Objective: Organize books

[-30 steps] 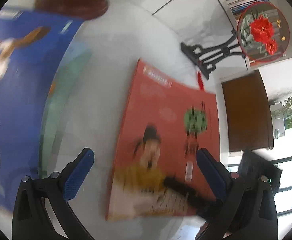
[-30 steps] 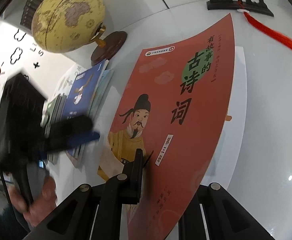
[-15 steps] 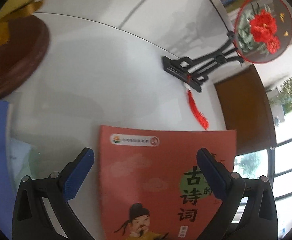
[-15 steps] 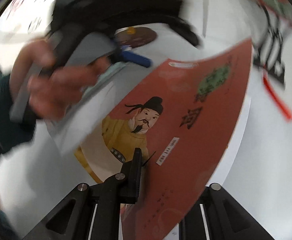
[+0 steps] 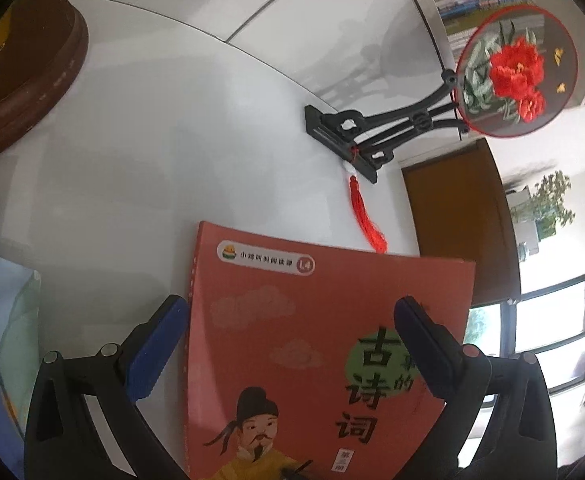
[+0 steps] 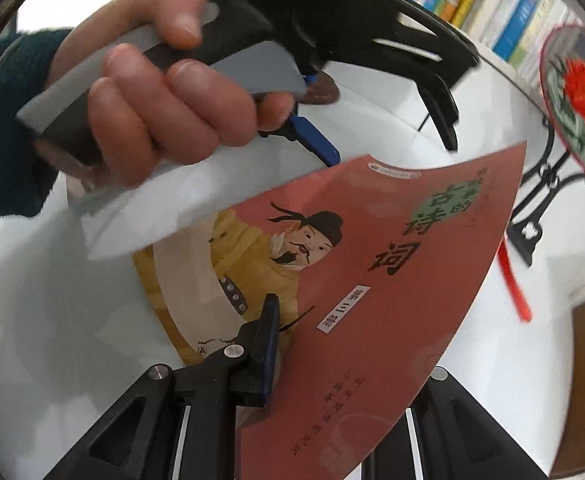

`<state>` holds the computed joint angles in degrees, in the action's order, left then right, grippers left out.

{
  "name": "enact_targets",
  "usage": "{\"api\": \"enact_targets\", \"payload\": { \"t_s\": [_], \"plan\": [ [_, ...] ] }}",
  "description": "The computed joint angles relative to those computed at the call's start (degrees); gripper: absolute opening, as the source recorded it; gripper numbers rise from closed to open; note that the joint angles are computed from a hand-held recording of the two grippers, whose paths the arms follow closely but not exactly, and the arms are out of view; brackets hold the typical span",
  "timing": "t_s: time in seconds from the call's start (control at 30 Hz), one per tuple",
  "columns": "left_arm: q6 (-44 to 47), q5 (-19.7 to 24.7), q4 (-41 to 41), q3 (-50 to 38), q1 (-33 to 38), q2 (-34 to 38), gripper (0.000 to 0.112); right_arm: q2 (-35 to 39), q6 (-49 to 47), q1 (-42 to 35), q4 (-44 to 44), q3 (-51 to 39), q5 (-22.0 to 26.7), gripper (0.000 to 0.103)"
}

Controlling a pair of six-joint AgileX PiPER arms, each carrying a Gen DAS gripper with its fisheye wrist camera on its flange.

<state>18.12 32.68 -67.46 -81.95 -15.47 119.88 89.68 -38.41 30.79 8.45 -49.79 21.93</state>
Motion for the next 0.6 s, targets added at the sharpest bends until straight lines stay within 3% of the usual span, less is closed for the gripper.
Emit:
{"api": "enact_targets", "payload": {
  "t_s": [0.1,0.27,0.47,0.53,0.6],
  "plan": [
    [4.16,0.4,-4.44,3.01,0.28,-1.24,0.102,1.52,-2.76,-2.04,5.22,-3.78,4.64,0.018],
    [13.9,4.52,-17.55,13.24,2.54,-5.12,0.102,8.51,-10.5,-15.16,27.97,-14.05,25.06,0.018],
    [11.34,2.34,-14.94,24.83,0.42,-14.44,0.102,13.65,-5.54,-20.19,32.95,-19.43,34.26,0.018],
    [8.88,1.17,-13.27,27.68,-0.89,-17.07,0.102,15.06,-4.85,-23.0,37.55,-20.49,38.48,0.013],
    [10.55,1.23,-16.54,30.93,-1.74,-18.66,0.102,16.71,-2.67,-25.74,42.26,-21.9,43.22,0.011]
  ]
}}
